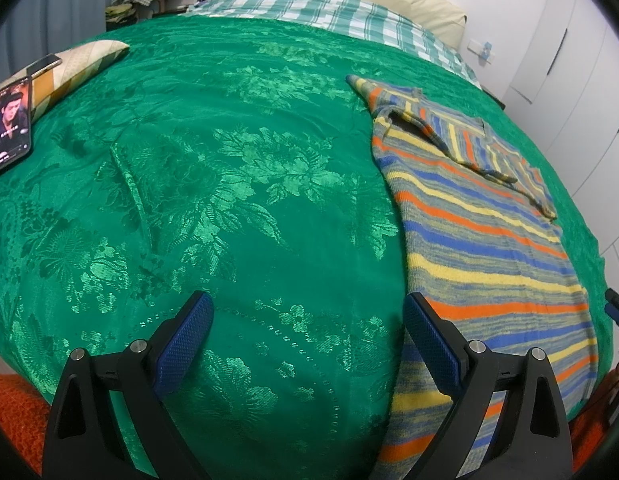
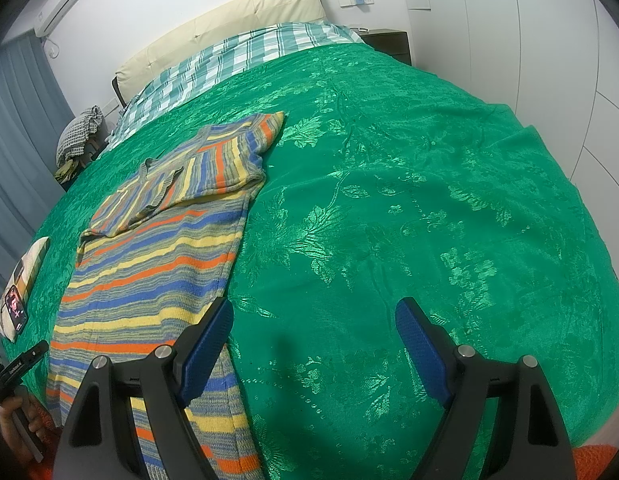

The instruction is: Fold small clothes

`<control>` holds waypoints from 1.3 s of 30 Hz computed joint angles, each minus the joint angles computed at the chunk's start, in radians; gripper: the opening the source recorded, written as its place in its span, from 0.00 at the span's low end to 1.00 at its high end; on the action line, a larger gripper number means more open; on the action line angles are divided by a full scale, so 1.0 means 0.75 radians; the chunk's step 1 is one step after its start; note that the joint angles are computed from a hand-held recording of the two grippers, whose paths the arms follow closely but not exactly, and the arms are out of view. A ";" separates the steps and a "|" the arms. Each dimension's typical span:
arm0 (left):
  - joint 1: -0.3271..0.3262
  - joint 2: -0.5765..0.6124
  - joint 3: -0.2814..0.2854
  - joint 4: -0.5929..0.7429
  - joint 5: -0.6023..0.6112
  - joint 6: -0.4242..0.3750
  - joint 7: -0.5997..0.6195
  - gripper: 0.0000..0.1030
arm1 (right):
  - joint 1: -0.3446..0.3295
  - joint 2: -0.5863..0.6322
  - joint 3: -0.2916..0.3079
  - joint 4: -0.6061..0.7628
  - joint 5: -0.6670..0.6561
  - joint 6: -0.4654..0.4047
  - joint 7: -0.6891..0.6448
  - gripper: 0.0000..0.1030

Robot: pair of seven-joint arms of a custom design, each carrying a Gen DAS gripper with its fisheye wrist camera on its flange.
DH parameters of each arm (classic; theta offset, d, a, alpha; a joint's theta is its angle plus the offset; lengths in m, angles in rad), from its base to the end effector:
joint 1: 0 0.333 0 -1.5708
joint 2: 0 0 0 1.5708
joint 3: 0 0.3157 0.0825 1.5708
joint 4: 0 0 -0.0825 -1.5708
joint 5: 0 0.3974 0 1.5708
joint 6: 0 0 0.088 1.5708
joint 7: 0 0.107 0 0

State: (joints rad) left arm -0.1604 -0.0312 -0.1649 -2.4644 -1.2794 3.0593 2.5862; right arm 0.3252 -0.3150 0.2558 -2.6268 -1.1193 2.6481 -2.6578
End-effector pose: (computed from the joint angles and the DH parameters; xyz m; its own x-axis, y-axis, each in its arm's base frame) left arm 0.4838 -0.0834 0.3315 -0.1625 -0.9622 0.2183 -0.8031 0.0005 -0.5958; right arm 0.3548 0.2583 0.3620 -0.4152 -0.8805 -0.2289 -0.5992 0.4540 -0.6594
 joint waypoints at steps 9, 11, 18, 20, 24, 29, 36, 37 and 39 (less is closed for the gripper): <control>0.073 -0.124 0.084 -0.061 0.328 -0.376 -0.259 0.94 | -0.004 -0.142 -0.081 -0.099 0.136 0.160 -0.094 0.80; 0.088 -0.155 0.113 -0.077 0.362 -0.535 -0.241 0.94 | 0.091 -0.215 -0.196 -0.157 0.365 0.208 -0.330 0.80; 0.072 -0.217 0.077 -0.137 0.593 -0.601 -0.327 0.74 | 0.636 -0.163 -0.614 -0.170 1.171 0.198 -1.087 0.75; 0.066 -0.269 0.079 -0.172 0.655 -0.677 -0.351 0.66 | 0.774 -0.077 -0.694 -0.108 1.350 0.165 -1.263 0.69; 0.044 -0.281 0.051 -0.204 0.770 -0.696 -0.395 0.10 | 0.901 0.132 -0.746 0.055 1.598 0.063 -1.534 0.60; 0.037 -0.297 0.117 -0.195 0.723 -0.777 -0.377 0.03 | 0.858 0.188 -0.691 0.078 1.714 0.103 -1.631 0.06; 0.124 -0.159 0.205 0.166 0.398 -1.114 -0.313 0.03 | 0.819 0.085 -0.722 0.020 1.953 0.466 -1.817 0.06; 0.133 -0.081 0.189 0.280 0.364 -1.114 -0.316 0.03 | 0.851 0.102 -0.775 0.052 2.025 0.511 -1.907 0.06; 0.147 0.074 0.139 0.490 0.363 -1.064 -0.345 0.03 | 0.972 0.181 -0.947 0.172 2.239 0.571 -2.153 0.06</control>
State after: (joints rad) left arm -0.0501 0.0243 -0.0610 -2.0967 -1.0073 2.2613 2.3278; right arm 1.0544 -0.1791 -0.4548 -2.4978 0.5597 3.0761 -4.2728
